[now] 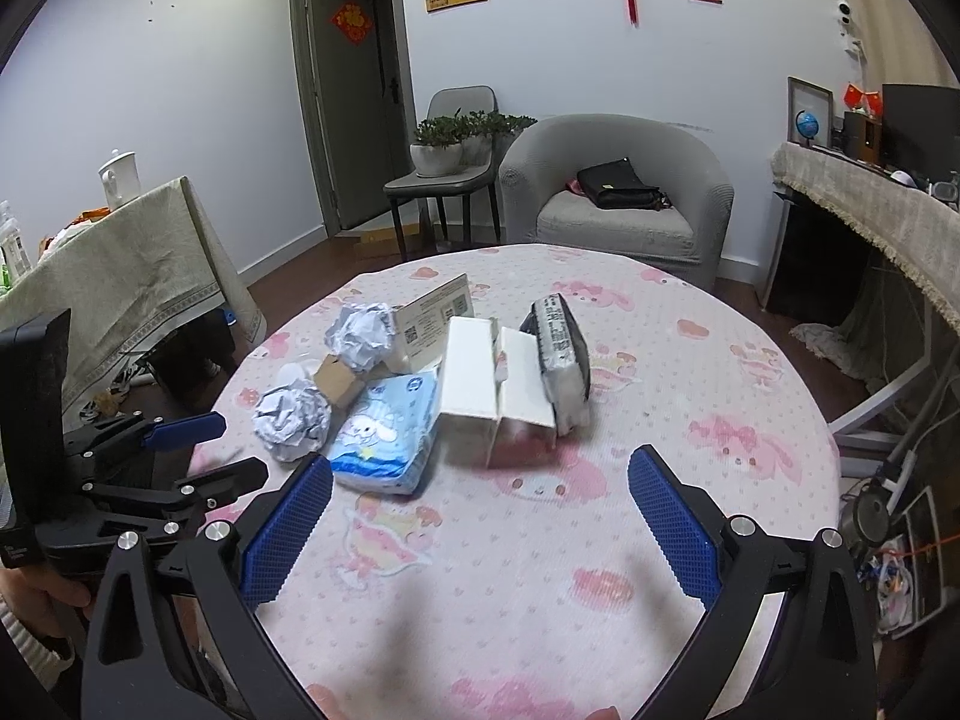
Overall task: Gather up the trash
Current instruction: 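Grasp the crumpled foil ball with the left tool while the right tool grasps the black packet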
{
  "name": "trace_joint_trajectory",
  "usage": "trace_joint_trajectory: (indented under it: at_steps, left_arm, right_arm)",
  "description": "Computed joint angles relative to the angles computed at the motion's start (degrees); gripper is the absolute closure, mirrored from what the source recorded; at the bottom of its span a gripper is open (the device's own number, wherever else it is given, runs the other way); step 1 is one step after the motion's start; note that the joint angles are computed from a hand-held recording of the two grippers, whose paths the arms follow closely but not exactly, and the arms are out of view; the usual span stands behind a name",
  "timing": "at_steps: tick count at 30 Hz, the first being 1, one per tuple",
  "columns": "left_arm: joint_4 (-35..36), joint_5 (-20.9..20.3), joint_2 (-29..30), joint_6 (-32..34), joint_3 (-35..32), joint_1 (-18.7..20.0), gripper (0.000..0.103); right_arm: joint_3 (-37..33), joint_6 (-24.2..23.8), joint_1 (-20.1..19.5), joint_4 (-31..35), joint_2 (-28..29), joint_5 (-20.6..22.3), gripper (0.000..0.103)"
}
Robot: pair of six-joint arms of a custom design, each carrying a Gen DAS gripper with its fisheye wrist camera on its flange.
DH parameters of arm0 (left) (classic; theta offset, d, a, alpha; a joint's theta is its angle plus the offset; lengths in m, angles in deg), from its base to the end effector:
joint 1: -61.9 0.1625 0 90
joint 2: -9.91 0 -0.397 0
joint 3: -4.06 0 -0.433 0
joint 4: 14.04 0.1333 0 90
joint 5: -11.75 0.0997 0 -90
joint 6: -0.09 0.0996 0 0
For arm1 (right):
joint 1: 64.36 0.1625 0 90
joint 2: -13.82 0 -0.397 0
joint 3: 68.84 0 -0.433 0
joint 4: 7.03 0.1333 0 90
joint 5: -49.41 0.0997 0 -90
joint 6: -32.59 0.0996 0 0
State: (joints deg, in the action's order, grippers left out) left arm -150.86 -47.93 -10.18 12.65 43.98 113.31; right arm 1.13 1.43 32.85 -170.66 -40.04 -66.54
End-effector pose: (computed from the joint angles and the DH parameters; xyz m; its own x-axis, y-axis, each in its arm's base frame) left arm -0.4229 -0.8242 0.1206 -0.6772 0.5022 -0.5378 0.7203 0.6017 -0.3451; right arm 0.1868 -0.7618 0.3990 -0.7681 -0.0589 0.6376 -0.5432 0.5870 -0.6003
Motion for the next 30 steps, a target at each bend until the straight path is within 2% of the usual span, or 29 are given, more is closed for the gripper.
trace_joint_trajectory:
  at_steps: [9, 10, 11, 13, 15, 19, 24, 30]
  left_arm:
    - [7.16, 0.23, 7.06, -0.56, -12.58, 0.49, 0.035]
    - [8.11, 0.2, 7.91, -0.48, -14.13, 0.51, 0.039]
    - [8.62, 0.09, 8.26, -0.48, -14.82, 0.51, 0.048]
    - [9.61, 0.31, 9.59, 0.02, -17.23, 0.53, 0.05]
    - [10.95, -0.54, 10.52, 0.01, -19.22, 0.73, 0.053]
    - [10.97, -0.82, 10.73, 1.56, -19.66, 0.61, 0.056]
    - [13.2, -2.81, 10.97, 0.99, -21.29, 1.07, 0.057]
    - [10.91, -4.8, 7.42, 1.96, -16.12, 1.3, 0.057]
  right_arm:
    - [-6.54, -1.05, -0.72, 4.15, 3.55, -1.41, 0.003]
    - [-7.46, -1.24, -0.73, 4.17, 4.15, -1.89, 0.005]
    - [-8.24, -1.17, -0.83, 4.7, 4.56, -1.86, 0.012]
    - [-10.32, -0.93, -1.01, 6.13, 5.67, -2.23, 0.023]
    - [-12.3, -1.07, -1.13, 6.77, 6.88, -2.92, 0.026]
    - [-16.13, -0.53, -1.41, 8.11, 9.01, -2.58, 0.034]
    - [-20.73, 0.23, -1.43, 9.12, 11.95, -4.36, 0.044]
    - [-25.4, 1.46, -1.59, 10.82, 14.91, -6.46, 0.059]
